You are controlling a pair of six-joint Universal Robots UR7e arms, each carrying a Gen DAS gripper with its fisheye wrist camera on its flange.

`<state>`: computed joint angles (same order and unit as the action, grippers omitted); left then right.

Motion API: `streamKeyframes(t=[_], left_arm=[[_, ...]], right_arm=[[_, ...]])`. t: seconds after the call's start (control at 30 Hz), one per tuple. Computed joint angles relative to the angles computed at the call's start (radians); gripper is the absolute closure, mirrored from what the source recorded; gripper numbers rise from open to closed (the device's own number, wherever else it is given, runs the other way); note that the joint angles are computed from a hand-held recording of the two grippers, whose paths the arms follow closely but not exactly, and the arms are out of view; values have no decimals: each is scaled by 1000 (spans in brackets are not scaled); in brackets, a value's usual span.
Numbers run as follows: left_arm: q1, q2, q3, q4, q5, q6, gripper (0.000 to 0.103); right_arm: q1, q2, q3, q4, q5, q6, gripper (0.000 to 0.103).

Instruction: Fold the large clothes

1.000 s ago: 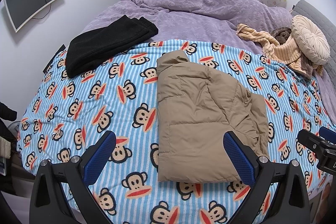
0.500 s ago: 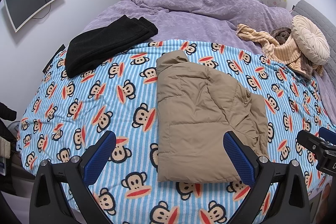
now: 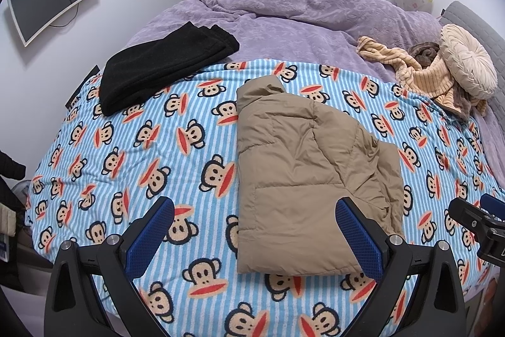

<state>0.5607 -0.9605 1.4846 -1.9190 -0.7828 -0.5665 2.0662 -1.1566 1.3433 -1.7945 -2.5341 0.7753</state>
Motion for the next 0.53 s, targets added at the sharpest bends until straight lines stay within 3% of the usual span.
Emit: streamKeyframes(t=[0.53], left_arm=[[-14, -7, 24, -13, 19, -38, 1]], right_arm=[[1, -6, 8, 3, 6, 4, 0]])
